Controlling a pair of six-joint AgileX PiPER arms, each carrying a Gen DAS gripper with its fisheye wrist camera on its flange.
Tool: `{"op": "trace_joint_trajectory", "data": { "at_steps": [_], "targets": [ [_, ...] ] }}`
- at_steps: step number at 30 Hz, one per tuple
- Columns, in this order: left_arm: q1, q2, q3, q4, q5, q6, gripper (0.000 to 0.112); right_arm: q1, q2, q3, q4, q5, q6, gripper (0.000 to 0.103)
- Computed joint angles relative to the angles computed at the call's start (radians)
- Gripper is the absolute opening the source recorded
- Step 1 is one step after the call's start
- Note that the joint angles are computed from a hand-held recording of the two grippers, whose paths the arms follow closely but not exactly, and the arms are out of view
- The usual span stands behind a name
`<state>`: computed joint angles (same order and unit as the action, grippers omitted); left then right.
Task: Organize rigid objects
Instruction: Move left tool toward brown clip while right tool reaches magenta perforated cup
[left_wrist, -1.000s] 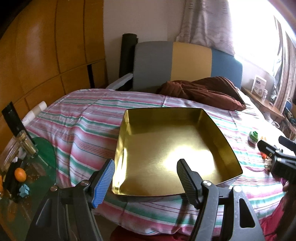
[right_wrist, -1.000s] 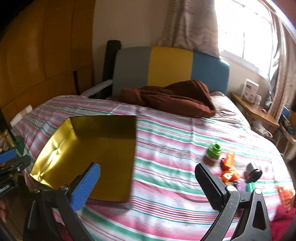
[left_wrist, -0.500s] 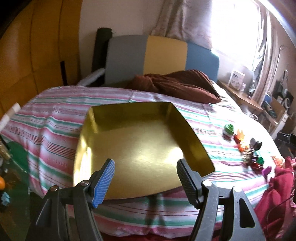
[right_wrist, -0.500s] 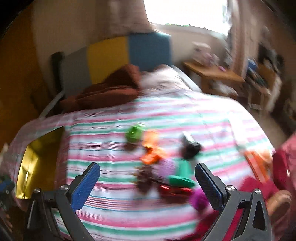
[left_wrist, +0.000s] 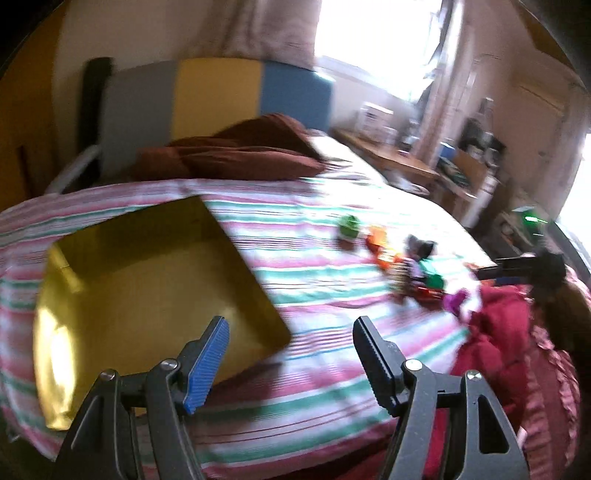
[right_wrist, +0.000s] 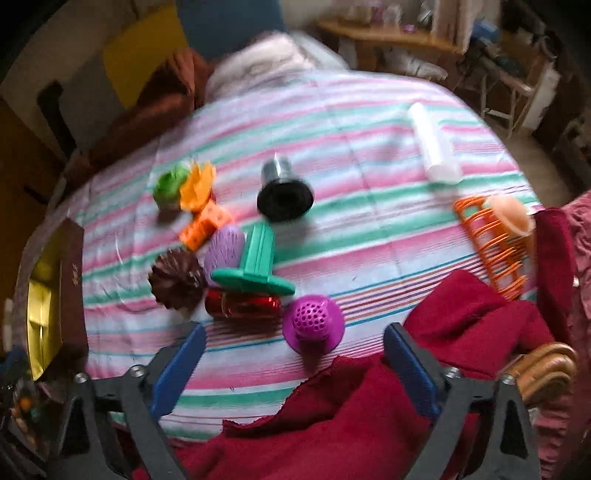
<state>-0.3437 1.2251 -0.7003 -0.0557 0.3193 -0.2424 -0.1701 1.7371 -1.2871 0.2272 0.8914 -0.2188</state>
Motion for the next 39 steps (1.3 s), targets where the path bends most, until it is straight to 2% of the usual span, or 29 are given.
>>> {"op": "trace_joint_trajectory", "data": {
  "at_steps": [1, 2, 4, 6, 7, 8, 12, 16, 19, 21, 23, 25, 27, 31, 34, 39],
  "targets": [
    [-0.011, 0.022, -0.016, -0.061, -0.001, 0.059, 0.074, 0.014, 0.027, -0.02, -0.027, 0.013, 0.018, 0.083],
    [-0.026, 0.039, -0.027, -0.082, -0.006, 0.078, 0.075, 0.03, 0.055, -0.041, -0.061, 0.022, 0.041, 0.07],
    [-0.039, 0.067, -0.039, -0.126, -0.023, 0.126, 0.076, 0.056, 0.124, -0.095, -0.118, 0.072, 0.071, 0.057],
    [-0.075, 0.096, -0.062, -0.093, -0.034, 0.099, 0.081, 0.083, 0.184, -0.129, -0.178, 0.095, 0.093, 0.057],
    [-0.084, 0.102, -0.068, -0.067, -0.037, 0.079, 0.083, 0.096, 0.206, -0.137, -0.211, 0.099, 0.108, 0.05],
    [-0.103, 0.124, -0.079, -0.026, -0.052, 0.046, 0.083, 0.105, 0.226, -0.153, -0.234, 0.121, 0.116, 0.031],
    [-0.128, 0.205, -0.141, -0.134, -0.045, 0.156, 0.092, 0.128, 0.207, -0.111, -0.296, 0.082, 0.14, 0.032],
    [-0.165, 0.299, -0.221, -0.116, -0.026, 0.152, 0.091, 0.121, 0.176, -0.064, -0.301, 0.041, 0.153, 0.032],
    [-0.183, 0.377, -0.294, -0.047, -0.006, 0.094, 0.089, 0.108, 0.145, -0.022, -0.317, 0.003, 0.194, 0.032],
    [-0.169, 0.426, -0.344, -0.151, 0.028, 0.194, 0.081, 0.098, 0.122, 0.007, -0.323, -0.024, 0.22, 0.032],
    [-0.162, 0.483, -0.395, -0.219, 0.047, 0.242, 0.08, 0.078, 0.1, 0.035, -0.302, -0.049, 0.216, 0.032],
    [-0.169, 0.533, -0.443, -0.179, 0.056, 0.187, 0.08, 0.065, 0.083, 0.037, -0.276, -0.047, 0.201, 0.032],
    [-0.167, 0.586, -0.505, -0.247, 0.075, 0.235, 0.079, 0.069, 0.08, 0.037, -0.261, -0.049, 0.197, 0.032],
    [-0.184, 0.668, -0.623, -0.251, 0.112, 0.251, 0.078, 0.071, 0.073, 0.031, -0.224, -0.038, 0.176, 0.032],
    [-0.167, 0.747, -0.728, -0.374, 0.172, 0.33, 0.077, 0.078, 0.11, -0.028, -0.213, -0.014, 0.17, 0.032],
    [-0.125, 0.857, -0.86, -0.519, 0.228, 0.357, 0.072, 0.072, 0.097, -0.014, -0.191, -0.029, 0.154, 0.032]
  ]
}}
